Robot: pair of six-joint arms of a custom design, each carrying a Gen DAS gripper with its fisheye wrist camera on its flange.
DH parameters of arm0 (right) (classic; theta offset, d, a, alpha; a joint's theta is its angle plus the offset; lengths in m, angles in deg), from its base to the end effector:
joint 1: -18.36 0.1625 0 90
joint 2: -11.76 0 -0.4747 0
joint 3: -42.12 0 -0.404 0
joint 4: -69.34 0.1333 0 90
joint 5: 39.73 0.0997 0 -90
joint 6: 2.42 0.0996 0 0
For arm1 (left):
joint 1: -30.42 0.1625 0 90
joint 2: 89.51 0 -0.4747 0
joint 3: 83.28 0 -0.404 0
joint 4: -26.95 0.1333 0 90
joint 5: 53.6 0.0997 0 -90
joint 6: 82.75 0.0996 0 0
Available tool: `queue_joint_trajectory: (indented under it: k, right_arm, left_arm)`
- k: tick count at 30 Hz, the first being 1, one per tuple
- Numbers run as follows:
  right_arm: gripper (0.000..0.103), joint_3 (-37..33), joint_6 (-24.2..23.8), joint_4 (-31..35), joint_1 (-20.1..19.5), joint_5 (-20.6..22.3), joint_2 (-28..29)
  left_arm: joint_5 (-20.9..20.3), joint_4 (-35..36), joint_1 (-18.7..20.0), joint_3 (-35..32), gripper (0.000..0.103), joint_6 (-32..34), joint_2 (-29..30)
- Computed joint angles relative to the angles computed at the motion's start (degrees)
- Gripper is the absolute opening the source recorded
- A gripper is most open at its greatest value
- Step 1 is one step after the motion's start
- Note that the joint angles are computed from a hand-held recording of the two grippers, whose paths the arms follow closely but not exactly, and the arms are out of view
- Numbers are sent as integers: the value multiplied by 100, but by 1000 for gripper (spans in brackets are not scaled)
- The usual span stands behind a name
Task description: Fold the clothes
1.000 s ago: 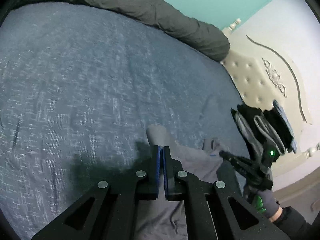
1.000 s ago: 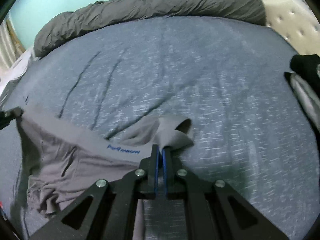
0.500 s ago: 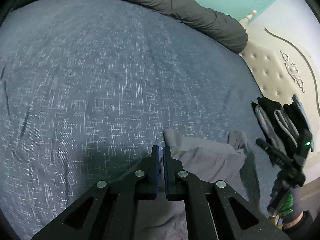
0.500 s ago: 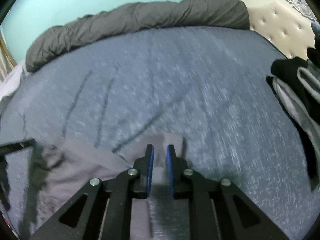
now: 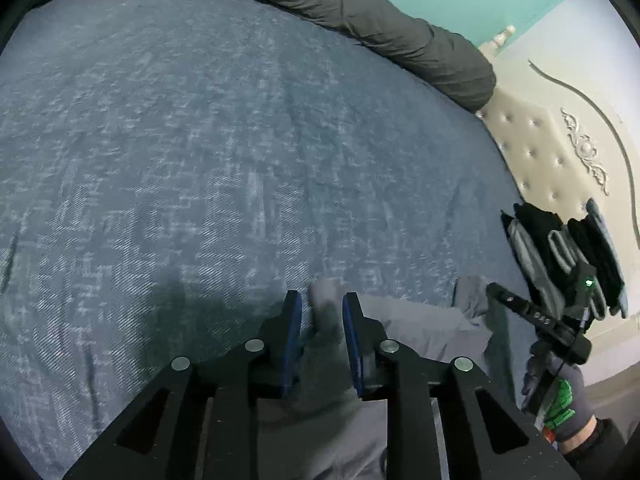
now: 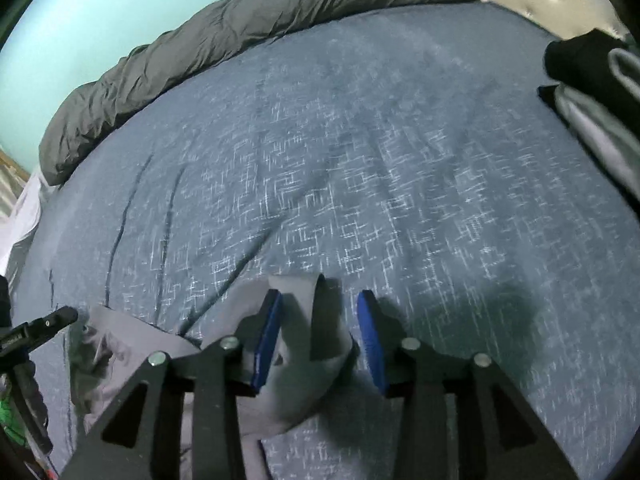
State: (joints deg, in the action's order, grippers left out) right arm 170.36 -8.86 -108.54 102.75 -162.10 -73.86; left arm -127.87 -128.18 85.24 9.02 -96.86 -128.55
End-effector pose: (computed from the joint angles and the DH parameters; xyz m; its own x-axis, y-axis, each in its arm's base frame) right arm 0.0343 -0.4691 0.3739 -0.8060 0.3796 0.4541 -0.0217 0.7478 -0.6636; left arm -0.2882 -0.6871 0.0644 -0.9316 0.2986 -0.2072 0.3472 0.8998 -0.2642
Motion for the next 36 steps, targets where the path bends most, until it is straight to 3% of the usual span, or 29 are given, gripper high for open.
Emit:
queue_joint_trajectory:
  k: [3,5,6,7,10,15,23,31,36]
  right_arm:
    - [39,-91,-24,283,-96,225,31]
    - [38,-155,10,547,-138,336,71]
    - [27,-156,-11,588,-149,400,80]
    - [9,-152,-36,598,-136,426,88]
    - [2,-50,-53,309,-26,474,38]
    - [1,21,-168,34,572,-54,-77]
    - [1,-41,-182,399,1646,-714,-486]
    - [1,-480,173,1353,2786,-1210,-646]
    - [1,-707,655,2162,3449,-1441,-867]
  left_arm:
    - [-49,83,28,-88,22,70,121]
    - [-106,136,55,-85,13,92,173]
    - [-167,140,65,-75,6,111,181]
    - [-195,99,57,-47,5,148,174]
    - [-190,-105,-29,78,3,302,92]
    - [90,-546,-297,546,3,419,-374]
    - [852,-1221,-908,1637,3,450,-1674]
    - [1465,-1093,-1648,2193,3,457,-2771]
    - [1887,-742,-2201,2333,3,320,-3358]
